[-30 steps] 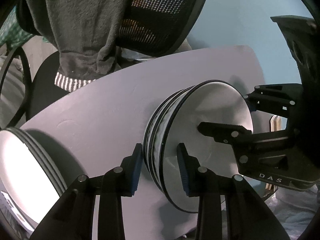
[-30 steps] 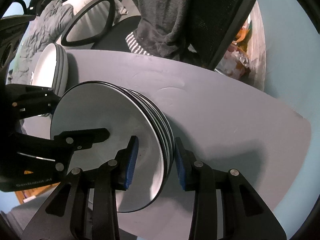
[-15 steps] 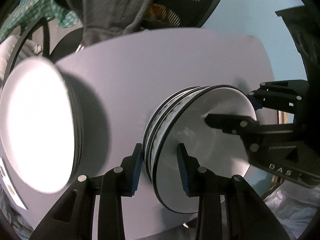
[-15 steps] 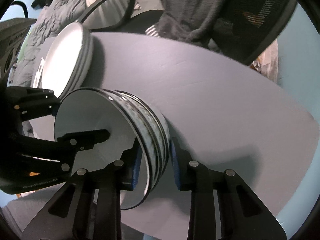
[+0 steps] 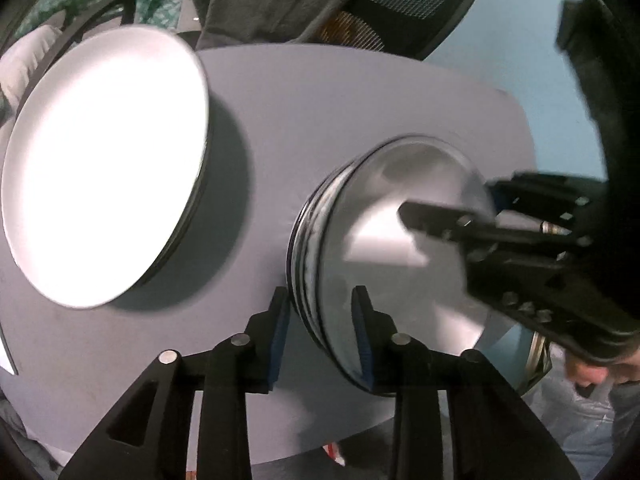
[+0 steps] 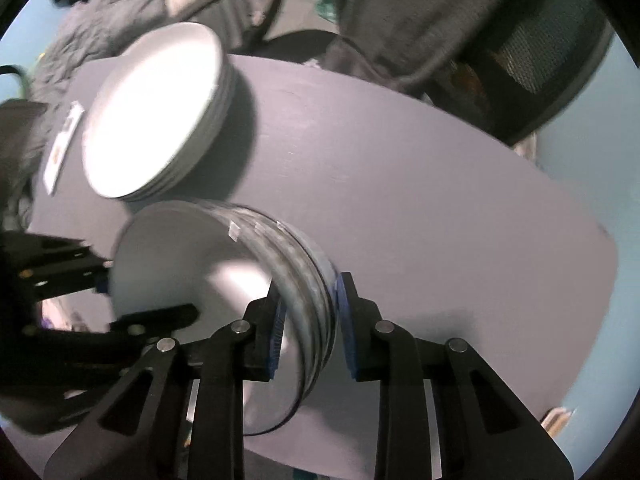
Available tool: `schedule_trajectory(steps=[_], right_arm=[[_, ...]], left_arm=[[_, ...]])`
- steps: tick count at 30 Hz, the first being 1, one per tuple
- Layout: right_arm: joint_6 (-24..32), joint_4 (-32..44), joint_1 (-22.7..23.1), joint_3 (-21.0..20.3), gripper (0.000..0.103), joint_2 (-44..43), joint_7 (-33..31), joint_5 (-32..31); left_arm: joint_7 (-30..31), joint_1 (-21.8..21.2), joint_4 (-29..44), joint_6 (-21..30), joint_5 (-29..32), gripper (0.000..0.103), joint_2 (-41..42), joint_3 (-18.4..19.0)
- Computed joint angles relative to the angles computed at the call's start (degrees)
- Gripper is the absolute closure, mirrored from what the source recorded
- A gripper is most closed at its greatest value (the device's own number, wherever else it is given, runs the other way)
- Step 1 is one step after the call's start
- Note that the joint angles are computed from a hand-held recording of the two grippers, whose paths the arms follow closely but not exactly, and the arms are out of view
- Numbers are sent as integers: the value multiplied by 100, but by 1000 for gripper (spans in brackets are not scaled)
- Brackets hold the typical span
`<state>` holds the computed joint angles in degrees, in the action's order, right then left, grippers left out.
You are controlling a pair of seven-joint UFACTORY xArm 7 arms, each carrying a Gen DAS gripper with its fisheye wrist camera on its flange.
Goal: Organize plates and bowls
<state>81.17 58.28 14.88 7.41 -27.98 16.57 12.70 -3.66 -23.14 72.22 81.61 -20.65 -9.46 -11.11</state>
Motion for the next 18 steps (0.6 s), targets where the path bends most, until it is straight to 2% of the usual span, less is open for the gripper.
schedule_trajectory(steps=[2, 8, 10, 12, 13, 18], right_arm=[[38, -161, -33, -114, 78, -121, -29, 106], [40, -181, -70, -229, 81, -118, -269, 244], [74, -242, -52, -270, 80, -129, -378, 366], [82, -266, -44, -326, 74, -82, -520, 506], [123, -244, -48, -322, 74, -84, -550, 522], [138, -323, -49, -348, 74, -127, -635, 779]], left_arm=[[-45, -44, 174, 62, 229, 72, 125, -82], [-62, -39, 160, 108, 152, 71, 169, -39], [-77, -23, 112, 78, 69, 63, 186, -15], [-117, 8, 125, 163, -70, 64, 218, 27], [-108, 12, 102, 179, -129, 67, 192, 31], [-233, 26, -164, 181, 172, 67, -173, -9]])
